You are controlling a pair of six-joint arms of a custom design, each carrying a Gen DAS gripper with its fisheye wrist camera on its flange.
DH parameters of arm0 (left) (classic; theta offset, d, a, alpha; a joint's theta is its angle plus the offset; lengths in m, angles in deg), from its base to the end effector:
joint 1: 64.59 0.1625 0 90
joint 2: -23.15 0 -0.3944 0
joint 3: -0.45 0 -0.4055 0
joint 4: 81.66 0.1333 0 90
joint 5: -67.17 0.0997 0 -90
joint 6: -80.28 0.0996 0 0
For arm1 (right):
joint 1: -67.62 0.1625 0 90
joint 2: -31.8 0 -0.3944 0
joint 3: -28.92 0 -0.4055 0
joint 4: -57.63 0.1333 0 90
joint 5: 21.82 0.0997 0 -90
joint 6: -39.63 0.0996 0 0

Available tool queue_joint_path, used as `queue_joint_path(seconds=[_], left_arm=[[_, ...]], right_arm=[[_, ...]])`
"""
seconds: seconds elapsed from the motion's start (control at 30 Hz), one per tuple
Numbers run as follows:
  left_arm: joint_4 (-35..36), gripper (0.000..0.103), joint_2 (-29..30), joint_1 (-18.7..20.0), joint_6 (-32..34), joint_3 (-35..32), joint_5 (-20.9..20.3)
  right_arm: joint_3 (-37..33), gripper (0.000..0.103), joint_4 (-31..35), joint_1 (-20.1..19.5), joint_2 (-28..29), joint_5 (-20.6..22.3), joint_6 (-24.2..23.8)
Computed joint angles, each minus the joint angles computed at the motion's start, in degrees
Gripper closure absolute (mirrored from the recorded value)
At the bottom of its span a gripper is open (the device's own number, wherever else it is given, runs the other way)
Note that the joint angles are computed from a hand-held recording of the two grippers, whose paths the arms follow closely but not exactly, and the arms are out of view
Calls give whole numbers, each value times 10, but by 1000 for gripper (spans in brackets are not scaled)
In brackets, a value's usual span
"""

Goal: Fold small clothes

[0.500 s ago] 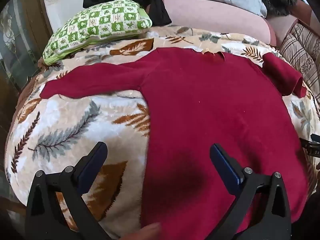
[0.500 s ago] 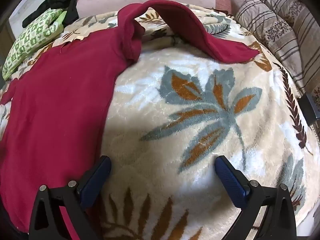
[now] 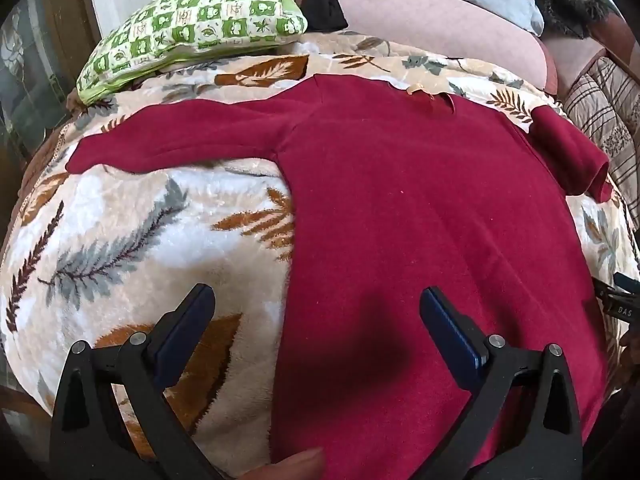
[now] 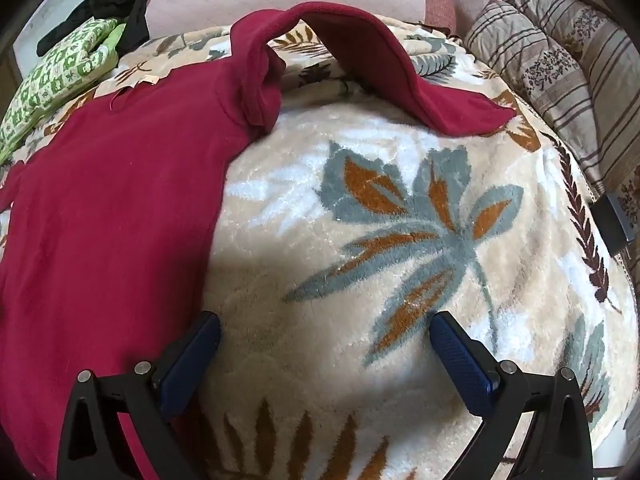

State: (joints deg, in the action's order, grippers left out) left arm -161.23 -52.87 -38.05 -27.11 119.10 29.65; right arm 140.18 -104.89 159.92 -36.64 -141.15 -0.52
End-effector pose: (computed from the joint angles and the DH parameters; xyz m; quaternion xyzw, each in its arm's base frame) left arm -0.2675 -0.3709 0.1544 -0.1170 0.8181 -0.3624 0.4309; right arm 0.1074 -0.5681 0.2277 0.2781 -0.8952 0.1552 0.3119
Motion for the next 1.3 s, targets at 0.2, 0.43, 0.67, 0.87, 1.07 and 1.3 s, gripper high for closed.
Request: queue_joint_path(seconds=[0.2,0.43,0.67,0.87,1.07,1.3], left_arm=[[2,0,-5,5,2,-1,-9],[5,0,-3,6,2,-3,-11],[4,0,-4,8,5,-3,-14],[3,0,-3,8,3,-3,-15],[3,0,-2,11,4,-4,-19],[4,0,-2,12,4,-5,-20]], right_arm=[[-3,0,-14,-1,10,0,-6],[6,0,-32,1,14,-2,-4],[7,0,-36,-2,12,3,-8],[11,0,-44,-1,13,1,-7],[12,0,-47,1,14,-1,-4],[13,0,-49,0,14,-2,-4]])
